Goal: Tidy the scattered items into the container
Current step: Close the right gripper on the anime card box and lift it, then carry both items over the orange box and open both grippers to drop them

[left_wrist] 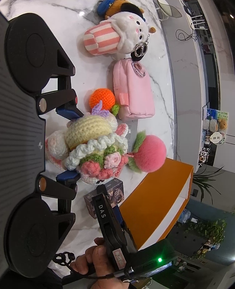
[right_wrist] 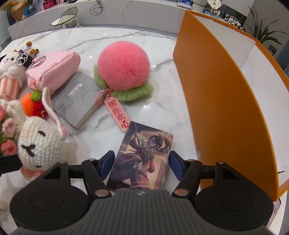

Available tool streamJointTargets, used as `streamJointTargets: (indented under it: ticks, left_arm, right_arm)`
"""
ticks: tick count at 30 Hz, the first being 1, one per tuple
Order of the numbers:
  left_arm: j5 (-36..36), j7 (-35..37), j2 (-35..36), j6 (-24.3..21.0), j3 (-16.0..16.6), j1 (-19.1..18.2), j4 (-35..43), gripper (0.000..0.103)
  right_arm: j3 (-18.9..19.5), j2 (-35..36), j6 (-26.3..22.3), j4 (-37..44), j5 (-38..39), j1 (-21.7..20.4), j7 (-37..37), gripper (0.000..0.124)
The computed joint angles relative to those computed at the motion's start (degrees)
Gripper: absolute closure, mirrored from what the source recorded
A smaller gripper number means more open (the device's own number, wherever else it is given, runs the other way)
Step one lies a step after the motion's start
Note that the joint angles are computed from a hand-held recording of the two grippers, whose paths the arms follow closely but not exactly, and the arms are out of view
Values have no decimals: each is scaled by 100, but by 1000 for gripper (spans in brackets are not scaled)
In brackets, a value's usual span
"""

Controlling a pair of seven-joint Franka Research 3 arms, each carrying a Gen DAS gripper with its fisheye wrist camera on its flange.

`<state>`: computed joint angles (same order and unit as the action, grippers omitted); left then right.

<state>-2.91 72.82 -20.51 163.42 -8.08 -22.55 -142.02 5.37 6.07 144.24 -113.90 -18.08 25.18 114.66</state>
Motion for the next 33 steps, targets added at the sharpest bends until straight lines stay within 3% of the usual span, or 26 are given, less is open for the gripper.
streamJointTargets:
  ticks: [11,29,33]
  left_arm:
    - [55,-22,-10,-17,-37,16,5,37]
    - [373,-94,-282,75,-71,-5,-1,38]
    - [695,-249,-368,63,-241,200,172,38]
  right_arm:
    - [36,-32,-45,-36,725,-88,-328,61]
    - [213,-913,648,-543,1089,-278,-551,61]
    - [253,-1111,845,-567,1145,-366,-602,61]
